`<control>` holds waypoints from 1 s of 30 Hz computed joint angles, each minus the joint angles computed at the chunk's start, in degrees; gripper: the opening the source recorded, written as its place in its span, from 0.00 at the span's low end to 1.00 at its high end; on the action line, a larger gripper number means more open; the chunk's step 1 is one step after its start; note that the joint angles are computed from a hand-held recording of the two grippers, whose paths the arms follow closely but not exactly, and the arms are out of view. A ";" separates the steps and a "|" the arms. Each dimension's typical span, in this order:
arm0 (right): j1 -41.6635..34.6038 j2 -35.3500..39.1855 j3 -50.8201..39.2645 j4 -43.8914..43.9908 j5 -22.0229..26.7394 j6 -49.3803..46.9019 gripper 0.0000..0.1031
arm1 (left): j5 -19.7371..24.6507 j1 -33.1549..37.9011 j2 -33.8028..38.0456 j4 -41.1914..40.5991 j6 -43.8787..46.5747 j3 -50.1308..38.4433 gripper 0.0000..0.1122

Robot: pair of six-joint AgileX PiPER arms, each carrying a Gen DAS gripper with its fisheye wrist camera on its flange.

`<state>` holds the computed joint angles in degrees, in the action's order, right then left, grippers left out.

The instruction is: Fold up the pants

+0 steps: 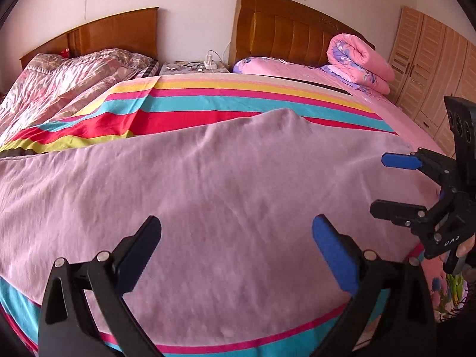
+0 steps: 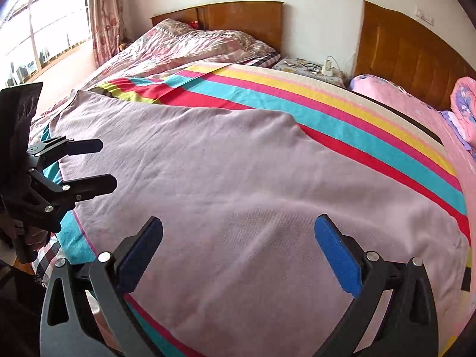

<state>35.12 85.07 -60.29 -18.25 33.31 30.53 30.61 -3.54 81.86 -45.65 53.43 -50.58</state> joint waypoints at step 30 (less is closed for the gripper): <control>7.41 44.13 -61.74 17.36 15.76 -21.60 0.96 | 4.40 31.28 5.72 3.77 1.09 -0.65 0.90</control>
<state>42.53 129.19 -122.03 -0.89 49.07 8.94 35.00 27.74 87.58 -41.88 54.53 -51.24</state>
